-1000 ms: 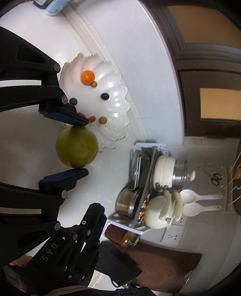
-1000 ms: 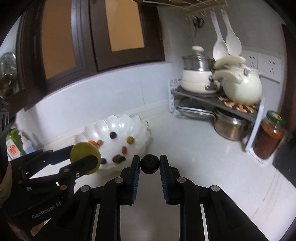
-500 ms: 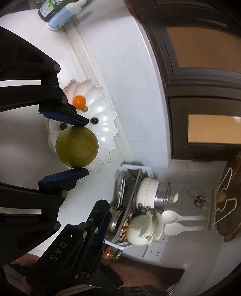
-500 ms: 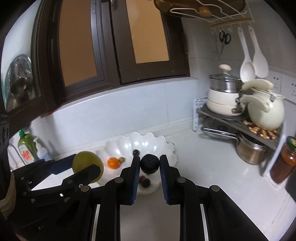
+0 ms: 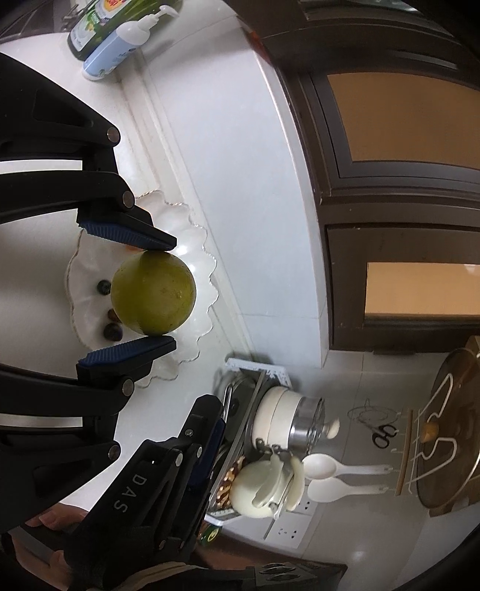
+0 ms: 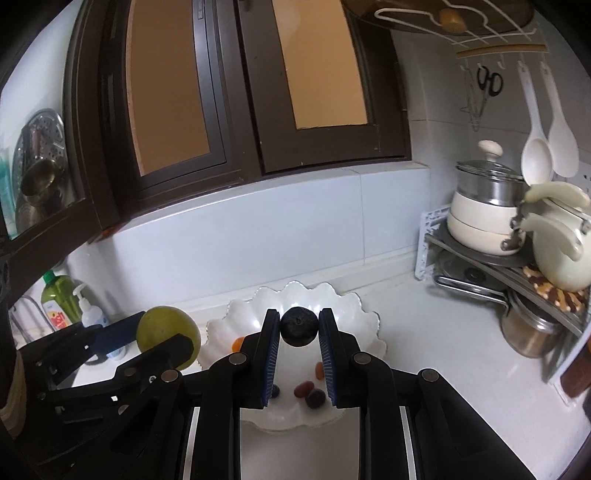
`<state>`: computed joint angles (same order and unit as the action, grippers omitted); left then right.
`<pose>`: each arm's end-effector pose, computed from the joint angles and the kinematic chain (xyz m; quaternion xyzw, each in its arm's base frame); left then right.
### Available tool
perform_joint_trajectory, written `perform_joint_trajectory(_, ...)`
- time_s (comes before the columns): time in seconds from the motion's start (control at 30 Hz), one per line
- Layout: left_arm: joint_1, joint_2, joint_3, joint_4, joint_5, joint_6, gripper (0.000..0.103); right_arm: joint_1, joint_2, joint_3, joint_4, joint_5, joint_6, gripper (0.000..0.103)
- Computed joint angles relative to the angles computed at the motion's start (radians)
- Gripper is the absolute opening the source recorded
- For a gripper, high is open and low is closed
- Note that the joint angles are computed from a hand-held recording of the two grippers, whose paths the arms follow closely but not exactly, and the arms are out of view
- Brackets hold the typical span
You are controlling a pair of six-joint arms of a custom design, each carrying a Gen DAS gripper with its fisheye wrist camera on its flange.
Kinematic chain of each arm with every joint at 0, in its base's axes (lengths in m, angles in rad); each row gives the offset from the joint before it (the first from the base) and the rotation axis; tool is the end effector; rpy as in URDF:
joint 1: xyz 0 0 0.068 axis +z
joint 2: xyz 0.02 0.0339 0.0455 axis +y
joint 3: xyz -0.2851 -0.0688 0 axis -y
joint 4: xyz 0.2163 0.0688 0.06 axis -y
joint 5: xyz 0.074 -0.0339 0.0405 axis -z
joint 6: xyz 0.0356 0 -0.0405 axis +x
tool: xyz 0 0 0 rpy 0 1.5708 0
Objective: Organize fruits
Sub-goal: 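Carry the pomelo in left tool while right tool carries the black fruit over the bowl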
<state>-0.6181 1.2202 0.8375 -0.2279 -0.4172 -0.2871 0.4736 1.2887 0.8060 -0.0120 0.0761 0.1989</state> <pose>0.1978 -0.1229 0.2951 0.0486 0.8716 -0.0324 0.4867 0.2295 0.1146 0.2881 -0.0982 0.8527 0.1381 0.4942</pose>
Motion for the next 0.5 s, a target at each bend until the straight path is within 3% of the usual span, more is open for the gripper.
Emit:
perform_joint_trajectory(0.23,0.101,0.077,0.061,-0.020,0.056,0.019,0.047,0.001,0.113,0.100,-0.029,0.011,-0.025,0.023)
perform_joint_trajectory(0.5,0.185,0.198,0.139,-0.060,0.134,0.021,0.047,-0.044,0.258,0.224,-0.106,-0.062,-0.020,0.023)
